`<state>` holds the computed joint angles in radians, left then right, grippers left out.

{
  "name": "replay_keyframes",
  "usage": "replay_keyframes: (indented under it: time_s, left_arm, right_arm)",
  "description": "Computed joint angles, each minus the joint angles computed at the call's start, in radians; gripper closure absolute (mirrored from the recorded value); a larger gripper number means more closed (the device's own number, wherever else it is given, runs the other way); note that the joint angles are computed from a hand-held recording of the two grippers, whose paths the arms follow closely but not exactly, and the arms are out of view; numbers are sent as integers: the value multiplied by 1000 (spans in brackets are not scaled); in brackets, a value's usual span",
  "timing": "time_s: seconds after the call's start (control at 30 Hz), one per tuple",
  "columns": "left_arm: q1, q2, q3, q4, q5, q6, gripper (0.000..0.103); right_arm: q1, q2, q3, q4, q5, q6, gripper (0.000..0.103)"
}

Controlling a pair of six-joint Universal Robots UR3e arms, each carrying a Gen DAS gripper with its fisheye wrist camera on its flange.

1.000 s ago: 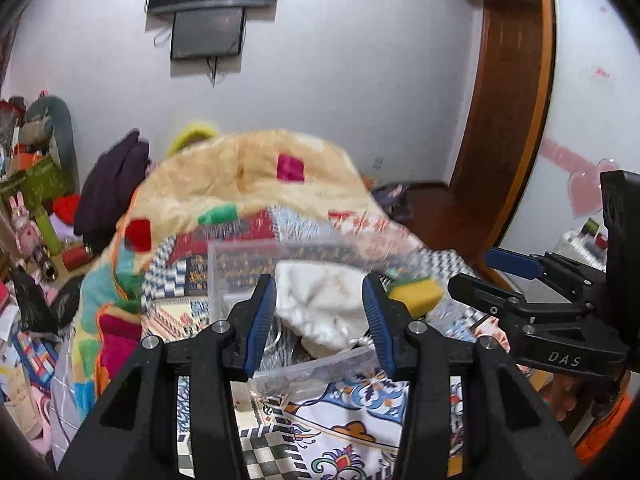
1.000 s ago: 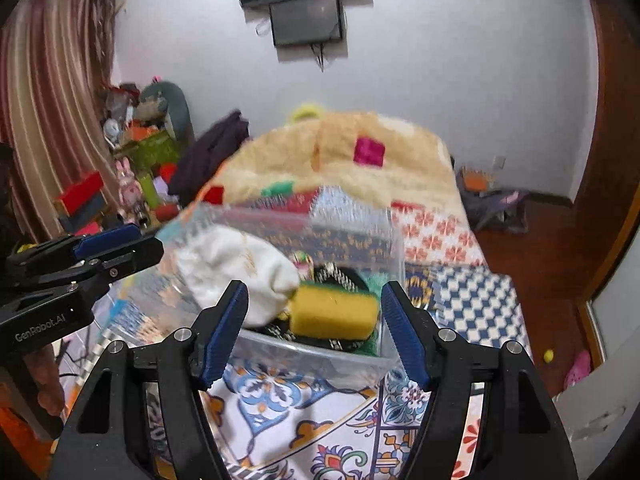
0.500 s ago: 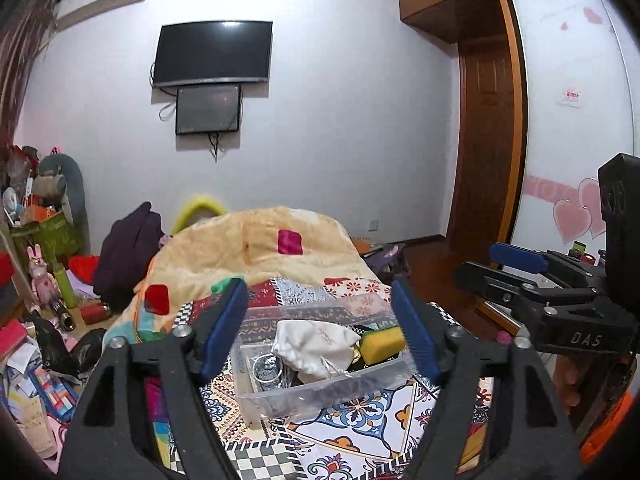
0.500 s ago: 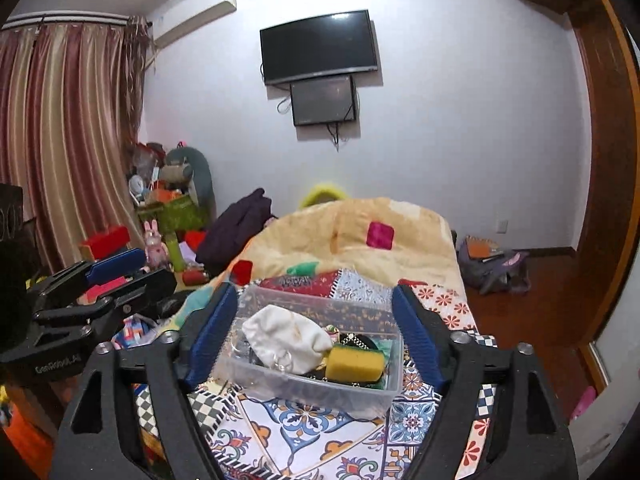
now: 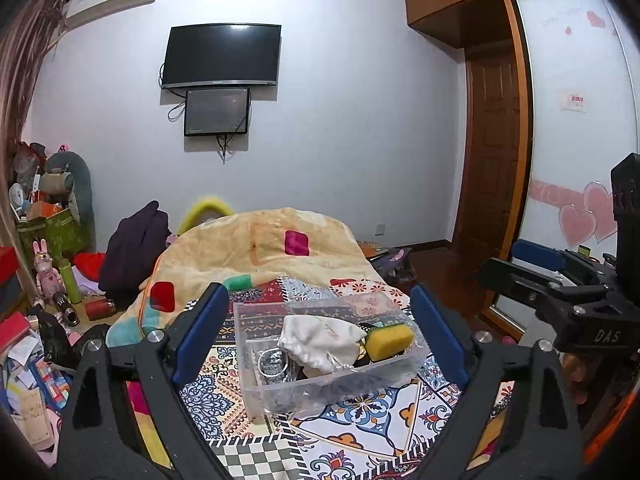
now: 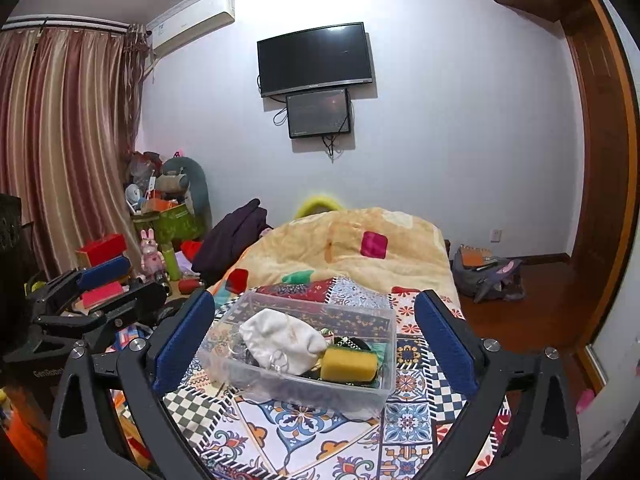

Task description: Organize soft objects

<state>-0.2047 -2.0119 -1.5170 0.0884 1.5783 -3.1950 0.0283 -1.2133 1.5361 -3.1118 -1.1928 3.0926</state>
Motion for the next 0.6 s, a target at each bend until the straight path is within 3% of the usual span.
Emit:
replay_keyframes:
  time_s: [0.6]
  left_arm:
    - [6, 7, -19, 10, -12, 0, 9]
  right_arm:
    - [-6, -17, 27, -15, 5, 0, 3]
